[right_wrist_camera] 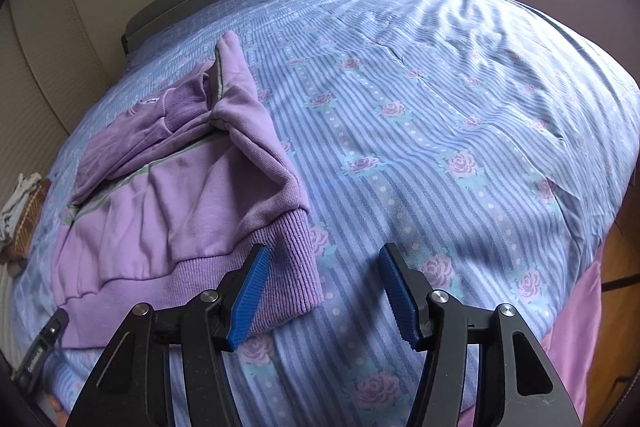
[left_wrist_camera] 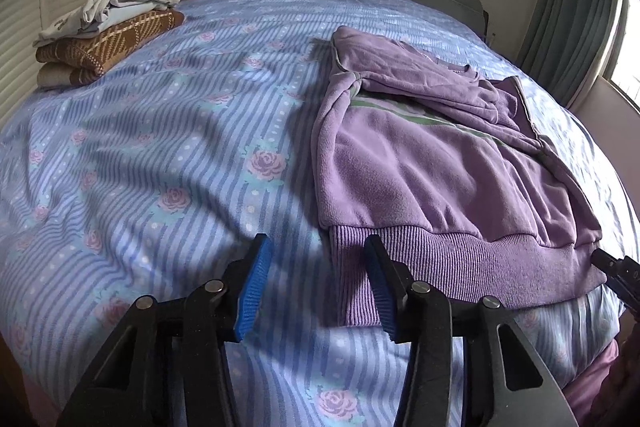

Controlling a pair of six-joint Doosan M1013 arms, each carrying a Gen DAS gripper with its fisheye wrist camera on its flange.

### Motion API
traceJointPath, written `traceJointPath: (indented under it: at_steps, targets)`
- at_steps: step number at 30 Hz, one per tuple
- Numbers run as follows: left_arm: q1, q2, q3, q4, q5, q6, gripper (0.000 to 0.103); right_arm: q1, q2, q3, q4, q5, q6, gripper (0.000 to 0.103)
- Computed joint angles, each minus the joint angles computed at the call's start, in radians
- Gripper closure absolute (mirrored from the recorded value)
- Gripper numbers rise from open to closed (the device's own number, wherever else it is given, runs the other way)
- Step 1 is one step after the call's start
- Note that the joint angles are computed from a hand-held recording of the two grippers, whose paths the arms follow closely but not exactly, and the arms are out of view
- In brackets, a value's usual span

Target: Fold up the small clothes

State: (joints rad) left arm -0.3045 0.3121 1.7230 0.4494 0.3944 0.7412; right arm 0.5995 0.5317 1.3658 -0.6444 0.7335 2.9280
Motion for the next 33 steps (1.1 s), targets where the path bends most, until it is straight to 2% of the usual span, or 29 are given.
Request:
traceJointPath:
  at_steps: [3,6,8,10,12,14,16,19,25,33]
  targets:
    - [-0.002,0.001,0.000,0.006,0.003,-0.002,0.059,-0.002,-0.001,0.002,0.010,-0.020,-0.012,0.046]
    - [-0.003,0.002,0.001,0.005,0.001,0.000,0.063,-0.003,-0.001,0.002,0.031,-0.026,-0.031,0.051]
    - [-0.002,0.004,0.000,-0.023,-0.008,0.031,0.071,-0.006,-0.004,0.008,0.040,-0.040,-0.030,0.053]
    - [-0.003,0.006,-0.002,-0.029,-0.008,0.040,0.073,-0.009,-0.001,0.006,0.053,-0.047,-0.036,0.055]
    - [0.000,0.007,-0.002,-0.055,-0.016,0.062,0.076,-0.007,0.001,0.003,0.055,-0.050,-0.049,0.061]
    - [0.004,0.008,-0.003,-0.094,-0.024,0.092,0.084,-0.004,0.007,-0.006,0.077,-0.052,-0.097,0.071]
    - [0.007,0.012,-0.009,-0.135,-0.024,0.137,0.090,-0.002,0.016,-0.019,0.098,-0.041,-0.141,0.073]
    - [0.005,0.011,-0.009,-0.131,-0.026,0.145,0.095,-0.009,0.015,-0.014,0.146,-0.068,-0.168,0.088]
    - [0.015,-0.004,-0.001,-0.199,-0.044,0.197,0.096,-0.013,0.002,0.002,0.163,-0.109,-0.148,0.092]
    - [0.029,-0.031,0.001,-0.293,-0.086,0.262,0.096,-0.017,-0.042,0.047,0.143,-0.214,-0.108,0.093]
